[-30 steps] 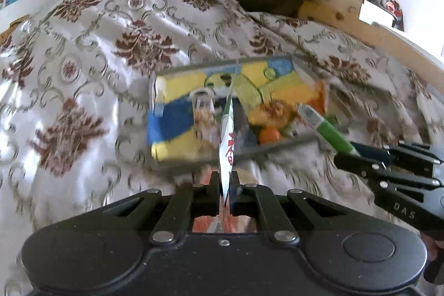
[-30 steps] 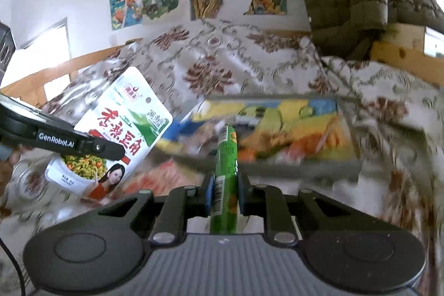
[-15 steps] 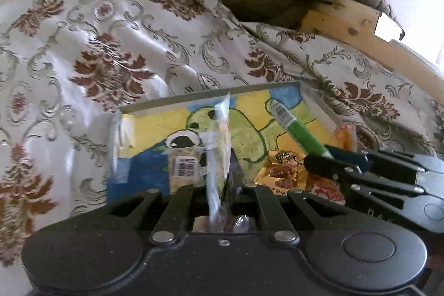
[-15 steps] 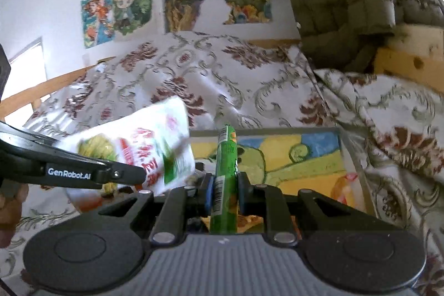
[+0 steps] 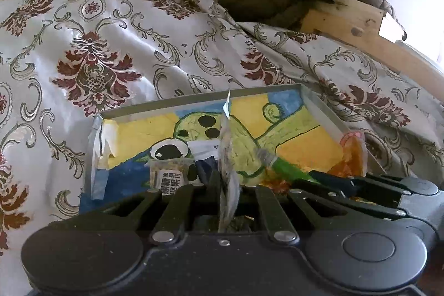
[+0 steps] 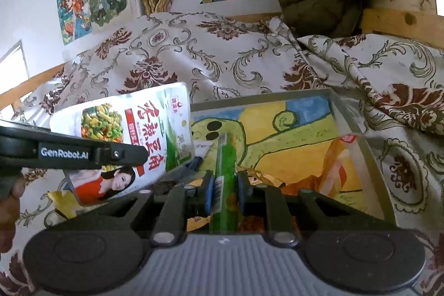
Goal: Organize snacks
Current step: 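Lower both snacks into the grey tray and open both tools, then lift both tools away from the tray toward the rice cake bag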
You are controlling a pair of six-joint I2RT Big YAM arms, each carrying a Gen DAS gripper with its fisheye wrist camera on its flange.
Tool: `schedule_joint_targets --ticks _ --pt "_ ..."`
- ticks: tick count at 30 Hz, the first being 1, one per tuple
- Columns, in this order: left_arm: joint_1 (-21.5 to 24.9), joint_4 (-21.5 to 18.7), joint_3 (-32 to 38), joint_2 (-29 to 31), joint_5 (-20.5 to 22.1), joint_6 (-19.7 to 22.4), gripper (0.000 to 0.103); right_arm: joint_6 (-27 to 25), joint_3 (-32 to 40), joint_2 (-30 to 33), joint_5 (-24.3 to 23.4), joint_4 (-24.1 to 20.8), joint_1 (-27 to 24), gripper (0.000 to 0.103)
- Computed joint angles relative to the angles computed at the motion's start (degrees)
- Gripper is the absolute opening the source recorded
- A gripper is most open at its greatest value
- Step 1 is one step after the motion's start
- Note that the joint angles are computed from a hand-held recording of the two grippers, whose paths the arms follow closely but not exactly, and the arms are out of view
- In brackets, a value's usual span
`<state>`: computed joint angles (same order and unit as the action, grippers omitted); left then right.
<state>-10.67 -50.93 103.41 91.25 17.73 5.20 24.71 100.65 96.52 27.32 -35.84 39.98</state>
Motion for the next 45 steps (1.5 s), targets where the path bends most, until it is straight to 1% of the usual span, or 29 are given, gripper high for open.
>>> schedule_joint_targets --ticks 2,4,5,7,8,10,11,12,13,15,17,19,22,24,26,28,30,33,35,39,42,45 --pt "0.1 0.0 0.0 -0.1 0.0 -0.3 0.008 -0.1 0.3 0.0 -0.2 -0.5 0.0 0.021" --pt "0.1 0.2 -0.3 -0.5 -0.5 -1.1 0.022 -0.9 0.4 -0.1 0.5 -0.7 0.4 0.022" --pt "0.2 0.4 -0.5 -0.8 -0.9 -1.3 0.025 -1.3 0.5 -0.2 0.8 -0.8 0.5 0.023" --pt "0.3 0.8 -1.0 -1.4 -1.5 -1.6 0.034 -1.8 0.6 -0.6 1.1 -1.2 0.8 0.03" --pt "0.4 0.8 -1.2 -1.6 -1.8 -1.7 0.036 -2.0 0.7 -0.8 1.3 -1.3 0.9 0.036" --pt "0.5 0.9 -1.8 -2.4 -2.3 -2.0 0.054 -2.7 0.7 -1.2 1.8 -1.5 1.3 0.04" --pt "0.7 1.3 -2.5 -3.0 -2.5 -2.4 0.058 -2.9 0.8 -1.4 2.3 -1.7 1.5 0.043" --pt "0.8 1.7 -3.3 -3.7 -2.5 -3.0 0.065 -3.0 0.9 -1.7 2.8 -1.9 1.8 0.047" --pt "1.0 2.6 -4.6 -4.7 -2.7 -3.4 0.067 -3.0 0.9 -1.9 3.1 -2.0 2.0 0.048" --pt "1.1 4.6 -6.8 -6.5 -3.2 -3.6 0.071 -3.0 0.8 -2.7 4.2 -2.2 2.5 0.055" --pt "1.4 7.0 -9.3 -8.7 -3.9 -4.6 0.075 -3.1 0.6 -3.6 5.6 -2.3 3.2 0.058" --pt "1.6 9.6 -11.7 -10.8 -4.1 -6.2 0.084 -3.4 0.5 -4.5 7.1 -2.6 3.9 0.062" --pt "1.9 12.7 -14.5 -13.7 -4.3 -9.2 0.09 -4.0 0.0 -6.1 9.5 -2.6 5.1 0.071" --pt "1.9 13.4 -15.4 -15.2 -4.6 -10.7 0.095 -4.4 -0.8 -7.5 11.6 -1.8 6.0 0.086" --pt "1.7 14.5 -16.9 -17.3 -5.5 -11.7 0.098 -5.5 -1.8 -8.8 13.6 -0.1 7.0 0.093" --pt "1.5 15.4 -18.5 -19.6 -5.9 -11.8 0.101 -6.5 -2.4 -9.9 15.7 0.9 8.0 0.097" --pt "1.3 16.4 -20.3 -22.0 -6.6 -11.6 0.102 -6.7 -2.9 -10.9 18.4 1.4 9.2 0.101" --pt "0.9 16.9 -23.0 -25.8 -8.3 -11.8 0.102 -6.6 -4.2 -12.9 21.8 1.6 11.1 0.103" --pt "0.7 16.3 -24.6 -28.3 -9.3 -12.4 0.102 -5.5 -5.0 -14.2 24.0 0.5 12.4 0.103" --pt "0.3 15.9 -28.4 -33.4 -10.8 -13.9 0.102 -1.1 -7.1 -16.7 28.7 -2.6 15.6 0.103" --pt "0.0 15.0 -31.1 -36.8 -11.7 -15.0 0.102 2.8 -8.4 -18.4 31.5 -6.1 18.1 0.103" --pt "-0.7 14.1 -33.7 -39.8 -12.7 -15.0 0.102 6.6 -10.0 -19.9 34.2 -9.3 20.6 0.103"
